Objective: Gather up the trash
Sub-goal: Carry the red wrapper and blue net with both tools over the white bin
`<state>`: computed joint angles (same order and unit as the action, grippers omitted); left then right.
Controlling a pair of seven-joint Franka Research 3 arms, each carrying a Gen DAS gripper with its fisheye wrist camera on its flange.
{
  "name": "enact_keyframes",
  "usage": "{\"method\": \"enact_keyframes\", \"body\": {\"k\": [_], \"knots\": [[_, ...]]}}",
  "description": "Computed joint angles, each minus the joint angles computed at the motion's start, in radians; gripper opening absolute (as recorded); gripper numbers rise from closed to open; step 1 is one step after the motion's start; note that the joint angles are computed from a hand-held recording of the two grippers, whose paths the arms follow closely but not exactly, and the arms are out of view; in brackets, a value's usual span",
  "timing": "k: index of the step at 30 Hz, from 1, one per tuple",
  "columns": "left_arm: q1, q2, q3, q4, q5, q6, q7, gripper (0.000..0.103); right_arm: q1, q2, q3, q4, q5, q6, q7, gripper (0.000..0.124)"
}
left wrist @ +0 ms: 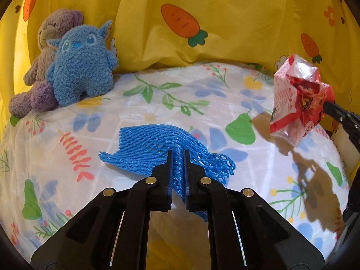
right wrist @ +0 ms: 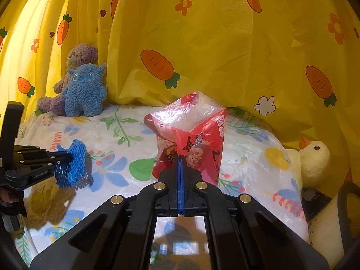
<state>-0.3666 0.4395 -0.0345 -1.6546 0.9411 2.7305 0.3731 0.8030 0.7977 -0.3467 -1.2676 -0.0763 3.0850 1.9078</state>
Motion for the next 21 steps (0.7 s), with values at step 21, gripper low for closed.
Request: {"method": "enact_keyframes", "body": {"k": [21], "knots": [[-0.049,-0.035,-0.022,0.027,0.268,0.046,-0.224,0.007,0.219,0.034,-0.390,-0.097,0.023,0.021,0.181,0.000]]}}
